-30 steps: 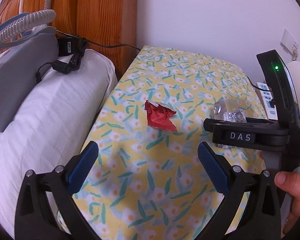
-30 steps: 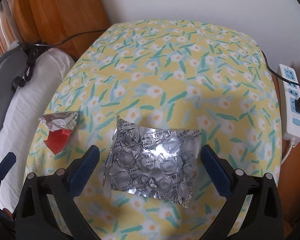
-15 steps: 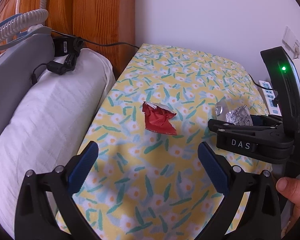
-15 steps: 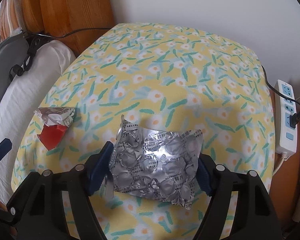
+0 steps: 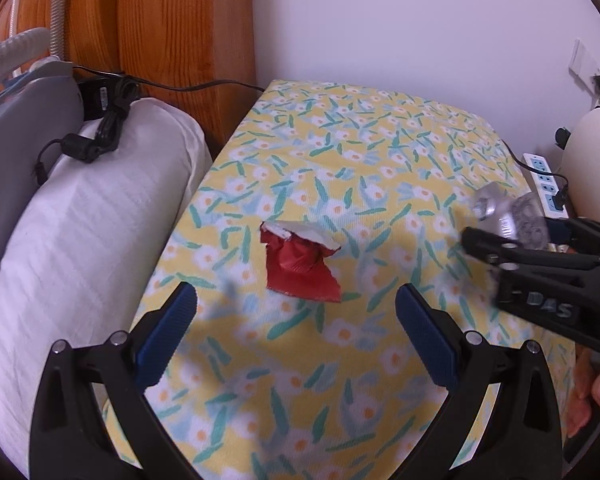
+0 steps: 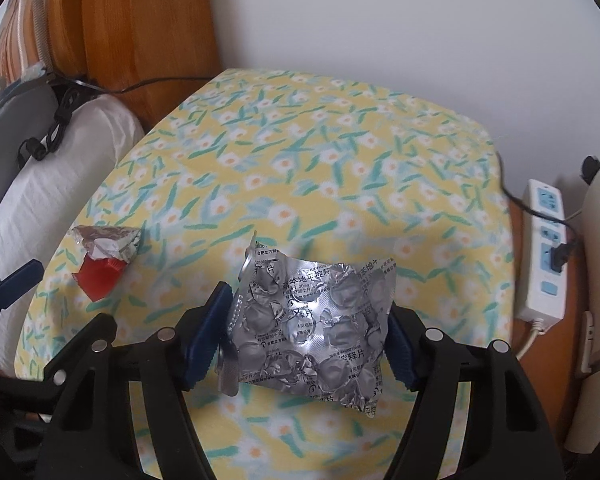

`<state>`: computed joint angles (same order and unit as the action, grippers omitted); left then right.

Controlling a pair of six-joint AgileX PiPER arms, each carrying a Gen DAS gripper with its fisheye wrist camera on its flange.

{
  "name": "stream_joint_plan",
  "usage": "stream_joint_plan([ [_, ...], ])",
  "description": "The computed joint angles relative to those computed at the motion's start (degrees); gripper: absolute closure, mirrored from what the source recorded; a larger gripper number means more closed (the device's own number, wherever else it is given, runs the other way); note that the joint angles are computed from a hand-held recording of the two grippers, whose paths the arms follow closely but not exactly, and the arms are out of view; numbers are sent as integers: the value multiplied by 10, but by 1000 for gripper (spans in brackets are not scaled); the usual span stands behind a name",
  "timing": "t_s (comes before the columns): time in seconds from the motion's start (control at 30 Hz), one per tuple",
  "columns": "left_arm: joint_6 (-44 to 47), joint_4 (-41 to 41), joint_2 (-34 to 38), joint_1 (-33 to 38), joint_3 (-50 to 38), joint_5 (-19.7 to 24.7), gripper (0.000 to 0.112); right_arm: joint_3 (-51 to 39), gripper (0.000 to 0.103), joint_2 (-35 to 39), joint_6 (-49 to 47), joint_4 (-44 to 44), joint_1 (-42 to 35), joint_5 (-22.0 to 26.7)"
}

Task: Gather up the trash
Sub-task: 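Grasp the red wrapper with the left gripper, then lower the blister pack and red wrapper into the green wastebasket and open both grippers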

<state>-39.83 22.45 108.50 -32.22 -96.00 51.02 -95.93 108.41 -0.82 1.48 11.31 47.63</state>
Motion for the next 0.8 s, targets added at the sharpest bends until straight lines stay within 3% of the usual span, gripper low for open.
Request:
stream_joint_plan([
  [0.13, 9, 2, 43, -2, -56, 24, 21, 11, 33, -17, -7, 4, -22, -7],
  [0.23, 10, 7, 66, -1, -85, 40, 36, 23, 33, -29, -25, 17, -36, -10],
  [0.37, 17, -17, 88, 15, -111, 50, 68, 34, 33, -39, -51, 41, -47, -12],
  [0.43, 13, -13, 88, 18, -108, 44, 75, 45, 33, -50, -64, 52, -52, -13],
  [0.57, 13, -20, 76, 22, -98, 40, 81, 70, 33, -74, -78, 65, -51, -18],
  [0.8, -34, 12, -41, -10, 20, 21, 82, 144, 33, -153, -151, 132, -57, -11],
])
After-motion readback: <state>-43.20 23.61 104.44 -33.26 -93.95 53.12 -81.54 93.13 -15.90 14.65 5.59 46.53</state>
